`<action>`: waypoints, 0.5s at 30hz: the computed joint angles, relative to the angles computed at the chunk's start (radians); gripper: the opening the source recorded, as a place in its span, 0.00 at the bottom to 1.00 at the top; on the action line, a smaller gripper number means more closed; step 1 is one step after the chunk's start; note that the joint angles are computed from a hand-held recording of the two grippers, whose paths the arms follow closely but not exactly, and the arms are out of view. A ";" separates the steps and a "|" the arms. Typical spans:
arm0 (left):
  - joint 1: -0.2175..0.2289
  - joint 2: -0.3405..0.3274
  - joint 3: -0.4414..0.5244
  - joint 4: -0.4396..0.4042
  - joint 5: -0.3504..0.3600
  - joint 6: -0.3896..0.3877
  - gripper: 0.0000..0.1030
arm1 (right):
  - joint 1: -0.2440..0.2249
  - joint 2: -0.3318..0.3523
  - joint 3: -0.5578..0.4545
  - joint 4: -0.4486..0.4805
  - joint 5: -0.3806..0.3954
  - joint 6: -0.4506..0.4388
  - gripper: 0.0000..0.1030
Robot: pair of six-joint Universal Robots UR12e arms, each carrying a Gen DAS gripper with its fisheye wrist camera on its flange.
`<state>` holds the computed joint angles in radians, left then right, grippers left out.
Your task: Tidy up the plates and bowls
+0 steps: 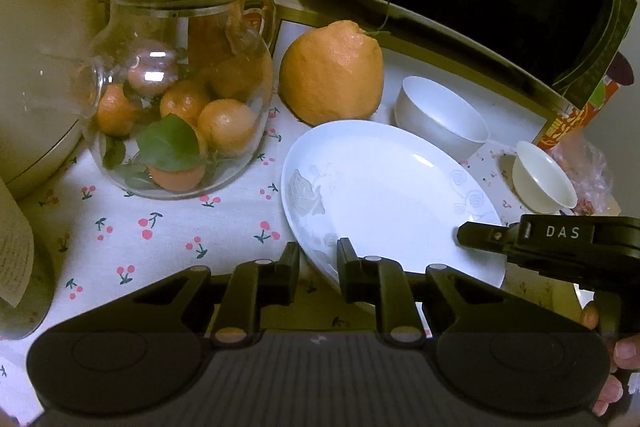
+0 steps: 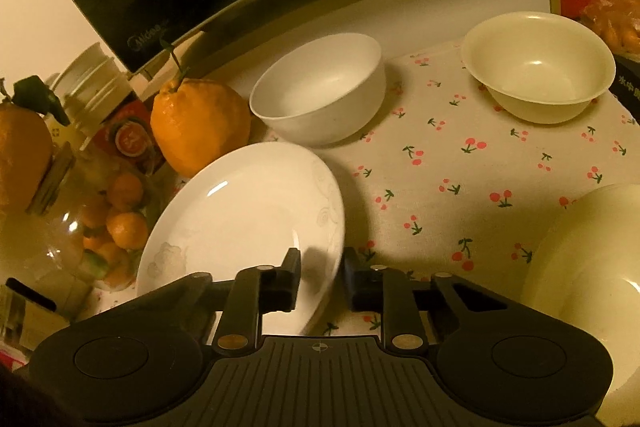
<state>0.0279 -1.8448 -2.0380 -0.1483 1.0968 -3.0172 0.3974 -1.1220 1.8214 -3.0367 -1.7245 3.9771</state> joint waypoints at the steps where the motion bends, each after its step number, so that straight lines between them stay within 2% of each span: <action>1: 0.002 0.002 0.000 -0.003 -0.004 -0.006 0.17 | 0.002 -0.002 -0.001 0.000 -0.005 -0.006 0.20; 4: 0.006 0.008 -0.003 -0.003 -0.010 -0.019 0.17 | 0.008 -0.007 -0.003 -0.001 -0.018 -0.016 0.20; 11: 0.011 0.030 -0.017 0.011 -0.025 0.003 0.17 | 0.022 -0.024 -0.001 0.004 -0.062 -0.028 0.20; 15: 0.008 0.049 -0.029 0.007 -0.032 0.057 0.17 | 0.026 -0.041 0.008 0.020 -0.079 -0.012 0.20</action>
<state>0.0362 -1.7953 -2.0668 -0.1410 1.0646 -2.9598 0.4229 -1.1632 1.8291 -3.0171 -1.8036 3.9652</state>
